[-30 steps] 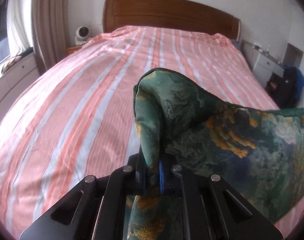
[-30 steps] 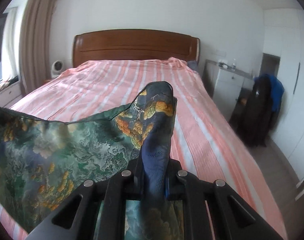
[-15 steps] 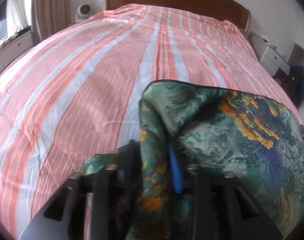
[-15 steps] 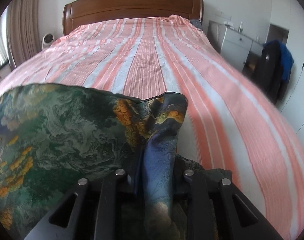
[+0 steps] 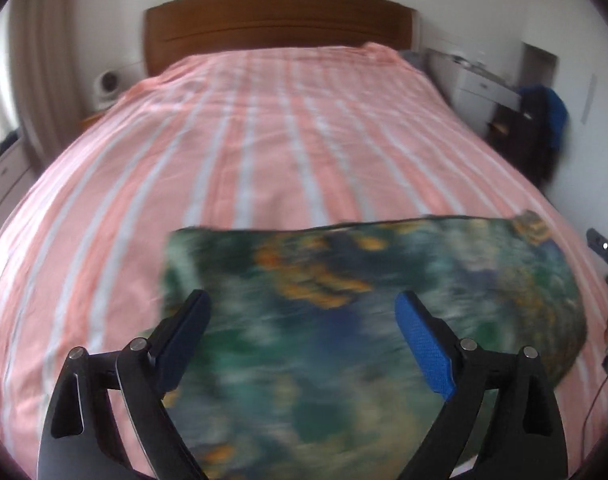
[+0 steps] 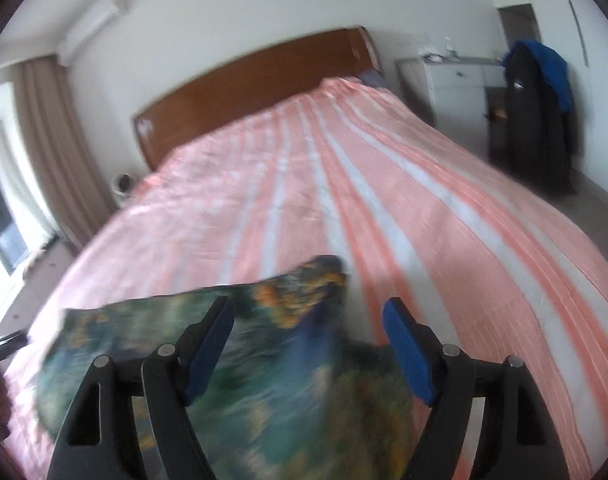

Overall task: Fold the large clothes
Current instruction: 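Lay the folded jacket down and open both tools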

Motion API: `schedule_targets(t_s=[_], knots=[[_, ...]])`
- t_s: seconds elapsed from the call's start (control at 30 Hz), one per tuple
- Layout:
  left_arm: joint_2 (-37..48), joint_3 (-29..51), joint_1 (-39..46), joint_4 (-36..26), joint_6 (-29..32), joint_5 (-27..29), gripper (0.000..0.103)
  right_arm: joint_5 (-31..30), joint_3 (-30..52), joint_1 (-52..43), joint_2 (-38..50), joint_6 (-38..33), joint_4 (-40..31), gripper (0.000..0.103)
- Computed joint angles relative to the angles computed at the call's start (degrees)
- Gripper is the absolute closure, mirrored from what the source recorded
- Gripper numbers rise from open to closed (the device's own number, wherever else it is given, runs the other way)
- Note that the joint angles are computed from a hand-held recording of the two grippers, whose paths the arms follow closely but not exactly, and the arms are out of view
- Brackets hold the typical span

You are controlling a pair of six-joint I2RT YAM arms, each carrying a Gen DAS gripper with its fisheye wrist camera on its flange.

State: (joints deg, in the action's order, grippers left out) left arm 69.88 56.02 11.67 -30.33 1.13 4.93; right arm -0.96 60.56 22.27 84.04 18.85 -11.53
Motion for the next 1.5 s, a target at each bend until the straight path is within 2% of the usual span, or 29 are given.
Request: schedule_targets(t_s=[0.1,0.2,0.27,0.33,0.4,0.43,0.5,0.6,0.73,0.8,0.87,0.93,1.03,1.1,1.13,1.2,1.27,1.37,1.43,1.5], knots=[[6.58,1.94,-12.44,3.75,-4.90,-8.12,0.009,-6.59,-3.68,2.52,-4.05,0.54,-0.35,0.025],[13.10,0.31,-20.39,7.47,-7.08,-14.67,0.012,-12.04,-10.82,4.51,-7.44,1.60,1.31,0.025],[13.10,-3.16,-23.59,7.84,-8.38,-14.92,0.017,-11.11,-17.24,5.96,-9.57,2.38,2.18,0.025],[7.20,-9.65,-26.76,9.59,-7.38,-13.71,0.016,-9.61,-24.51,6.64,-13.80,3.56,4.66,0.025],[0.87,-12.71,-29.69,5.69,-5.27,-11.20,0.007,-8.18,-31.10,7.83,-21.84,3.68,5.24,0.025],[-1.68,-13.30,-31.29,3.14,-4.64,-10.90,0.007,-7.36,-32.57,8.72,-25.22,3.88,3.39,0.024],[-4.01,-12.71,-34.75,0.22,-5.15,-13.59,0.007,-6.32,-33.39,9.26,-28.94,4.92,0.13,0.024],[-4.04,-10.50,-36.53,0.38,-8.18,-13.60,0.007,-5.33,-35.34,9.44,-33.21,9.69,0.43,0.024],[3.73,-8.74,-38.78,4.26,-11.00,-16.03,0.003,-5.05,-36.04,9.57,-36.33,13.69,2.85,0.023],[7.53,-9.48,-39.77,5.98,-12.07,-19.23,0.002,0.37,-36.53,12.51,-36.30,15.85,2.15,0.023],[3.45,-11.41,-41.27,4.84,-15.07,-20.57,0.004,5.77,-36.85,15.70,-36.59,17.07,-0.99,0.023],[-2.68,-12.43,-43.51,0.72,-18.11,-19.48,0.004,9.49,-38.28,18.61,-40.68,18.18,-5.32,0.023],[-11.75,-12.92,-50.39,-9.47,-24.43,-23.45,0.004,16.94,-37.83,24.13,-43.95,21.03,-13.18,0.018],[-15.42,-12.46,-54.72,-15.90,-28.52,-26.07,0.003,23.84,-35.55,29.65,-42.37,25.27,-18.61,0.017],[-16.50,-12.17,-57.71,-19.60,-31.67,-28.39,0.003,25.33,-34.94,30.91,-41.37,26.15,-19.35,0.015],[-17.75,-13.45,-62.78,-23.60,-38.25,-32.50,0.001,30.41,-32.48,35.20,-35.47,29.85,-21.73,0.005],[-17.75,-16.69,-62.09,-21.84,-40.26,-33.12,0.001,33.97,-31.22,38.18,-30.21,33.37,-23.43,0.003],[-15.31,-23.88,-57.91,-14.26,-40.67,-33.08,0.001,33.87,-30.67,39.86,-23.13,35.75,-22.99,0.002],[-14.13,-28.24,-53.67,-8.24,-38.60,-29.76,0.000,35.87,-30.62,41.18,-20.39,35.88,-22.54,0.000],[-18.47,-33.12,-49.71,-2.30,-37.31,-26.87,0.000,37.28,-30.43,41.89,-18.14,35.67,-22.11,0.000]])
